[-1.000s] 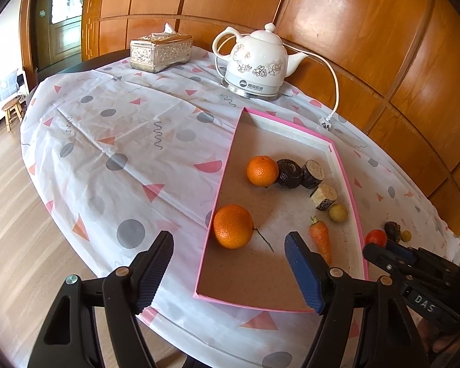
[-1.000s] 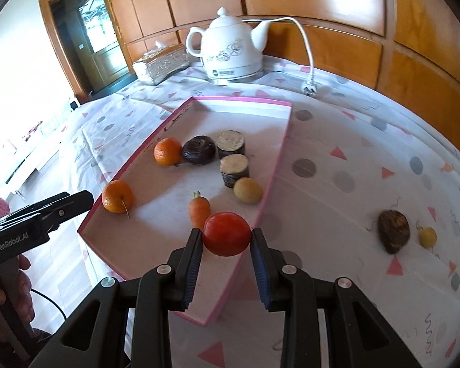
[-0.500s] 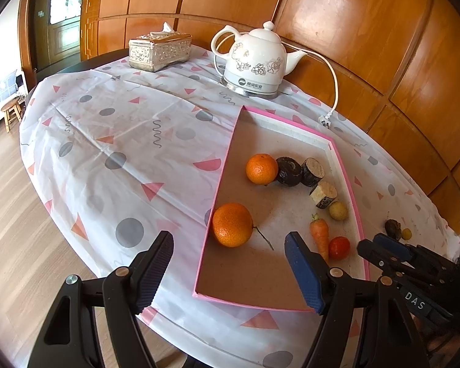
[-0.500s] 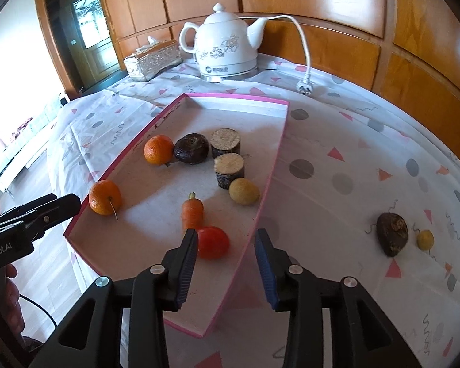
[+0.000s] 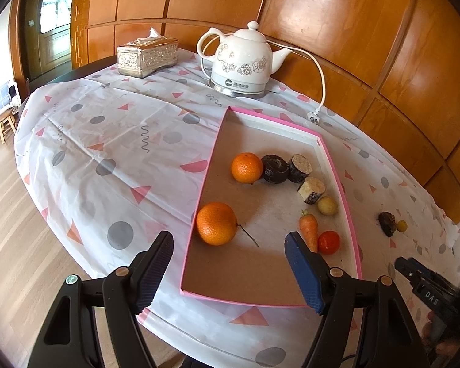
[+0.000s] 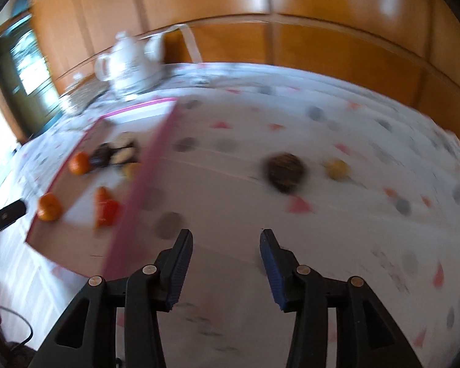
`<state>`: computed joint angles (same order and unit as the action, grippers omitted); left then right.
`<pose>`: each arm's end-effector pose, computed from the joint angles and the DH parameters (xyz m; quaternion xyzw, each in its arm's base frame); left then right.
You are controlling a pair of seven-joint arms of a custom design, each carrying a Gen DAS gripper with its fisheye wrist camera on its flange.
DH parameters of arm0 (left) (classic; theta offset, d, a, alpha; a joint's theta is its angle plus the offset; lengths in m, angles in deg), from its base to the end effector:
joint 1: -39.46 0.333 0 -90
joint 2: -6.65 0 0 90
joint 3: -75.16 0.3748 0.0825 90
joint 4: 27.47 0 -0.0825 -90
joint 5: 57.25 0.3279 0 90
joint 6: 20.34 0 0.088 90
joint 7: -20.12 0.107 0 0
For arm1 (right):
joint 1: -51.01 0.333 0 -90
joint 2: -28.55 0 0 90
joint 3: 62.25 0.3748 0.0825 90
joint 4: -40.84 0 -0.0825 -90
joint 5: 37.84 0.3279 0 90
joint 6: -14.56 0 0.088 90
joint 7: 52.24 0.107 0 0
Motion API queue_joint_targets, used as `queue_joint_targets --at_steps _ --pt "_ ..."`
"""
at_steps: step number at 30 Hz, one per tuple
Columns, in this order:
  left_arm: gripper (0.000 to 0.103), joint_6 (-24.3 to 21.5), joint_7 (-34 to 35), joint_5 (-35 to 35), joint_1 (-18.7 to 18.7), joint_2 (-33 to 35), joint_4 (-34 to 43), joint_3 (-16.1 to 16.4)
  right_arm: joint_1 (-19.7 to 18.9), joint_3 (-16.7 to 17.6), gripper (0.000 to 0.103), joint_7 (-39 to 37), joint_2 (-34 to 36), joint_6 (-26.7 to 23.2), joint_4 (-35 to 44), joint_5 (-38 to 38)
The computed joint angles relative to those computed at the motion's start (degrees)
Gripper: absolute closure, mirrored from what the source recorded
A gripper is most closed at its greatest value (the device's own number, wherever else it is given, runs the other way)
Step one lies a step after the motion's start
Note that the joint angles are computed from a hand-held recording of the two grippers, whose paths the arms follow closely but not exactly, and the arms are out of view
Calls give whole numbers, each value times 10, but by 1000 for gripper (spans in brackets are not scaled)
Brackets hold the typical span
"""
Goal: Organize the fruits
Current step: 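Withdraw the right tool from the tray while moving the left tool toward the yellow fruit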
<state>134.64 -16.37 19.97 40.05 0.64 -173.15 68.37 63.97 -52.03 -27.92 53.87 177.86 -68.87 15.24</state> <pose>0.4045 -0.0786 0.4197 -0.8831 0.3057 -0.2179 0.2815 0.6083 0.1969 0.3957 -0.8502 0.4068 -0.0858 0.3231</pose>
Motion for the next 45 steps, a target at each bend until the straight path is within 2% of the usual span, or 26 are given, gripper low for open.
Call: queue_joint_targets --at_steps 3,9,19,26,37,42,45 --pt "28 0 8 -6 -2 2 2 -1 -1 -23 57 42 12 15 7 -8" --pt "28 -4 22 -15 -4 3 6 -3 -17 -43 57 99 28 58 10 -27" --pt "28 -9 75 -35 -15 19 31 -8 -23 -105 56 256 59 126 17 -100" --pt "28 -7 116 -49 -22 35 53 -10 -23 -145 56 349 83 140 34 -151" --pt "28 16 211 -73 -34 75 108 -9 -8 -192 56 440 106 153 46 -202" --pt "28 28 263 -84 -42 99 142 -8 -7 -196 56 455 112 158 48 -215" --pt "28 47 287 -88 -44 115 165 -5 -5 -200 51 462 114 161 50 -220"
